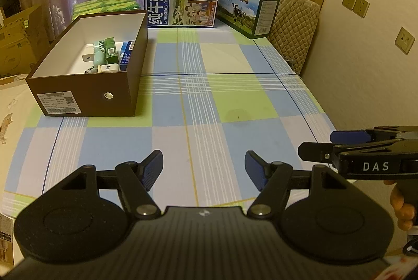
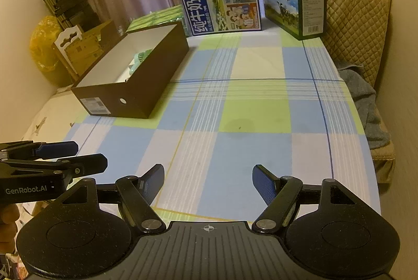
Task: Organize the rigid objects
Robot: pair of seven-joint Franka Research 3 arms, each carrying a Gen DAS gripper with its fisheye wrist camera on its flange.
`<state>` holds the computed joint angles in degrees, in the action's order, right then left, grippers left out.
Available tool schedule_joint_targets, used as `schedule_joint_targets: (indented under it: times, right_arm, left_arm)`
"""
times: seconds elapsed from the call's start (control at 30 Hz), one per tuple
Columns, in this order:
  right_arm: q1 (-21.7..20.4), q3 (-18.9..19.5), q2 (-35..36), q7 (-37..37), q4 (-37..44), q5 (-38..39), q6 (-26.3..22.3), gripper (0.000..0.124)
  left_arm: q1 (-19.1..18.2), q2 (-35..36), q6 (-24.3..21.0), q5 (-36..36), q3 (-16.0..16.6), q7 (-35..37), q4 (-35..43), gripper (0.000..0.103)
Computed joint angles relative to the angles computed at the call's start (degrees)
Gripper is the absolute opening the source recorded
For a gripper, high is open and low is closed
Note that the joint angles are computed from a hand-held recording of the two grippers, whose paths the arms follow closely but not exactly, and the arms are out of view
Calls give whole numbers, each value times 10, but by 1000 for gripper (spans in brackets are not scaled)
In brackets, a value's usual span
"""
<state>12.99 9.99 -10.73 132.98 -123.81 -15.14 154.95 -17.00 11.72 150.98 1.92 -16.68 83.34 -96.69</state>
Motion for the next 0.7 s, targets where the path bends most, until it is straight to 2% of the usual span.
schedule_joint_targets:
  times: [0.7]
  right_arm:
    - [2, -1, 4, 5, 7, -2, -7, 72]
  left_arm:
    - [-2, 5, -5, -1, -1, -1, 7, 66]
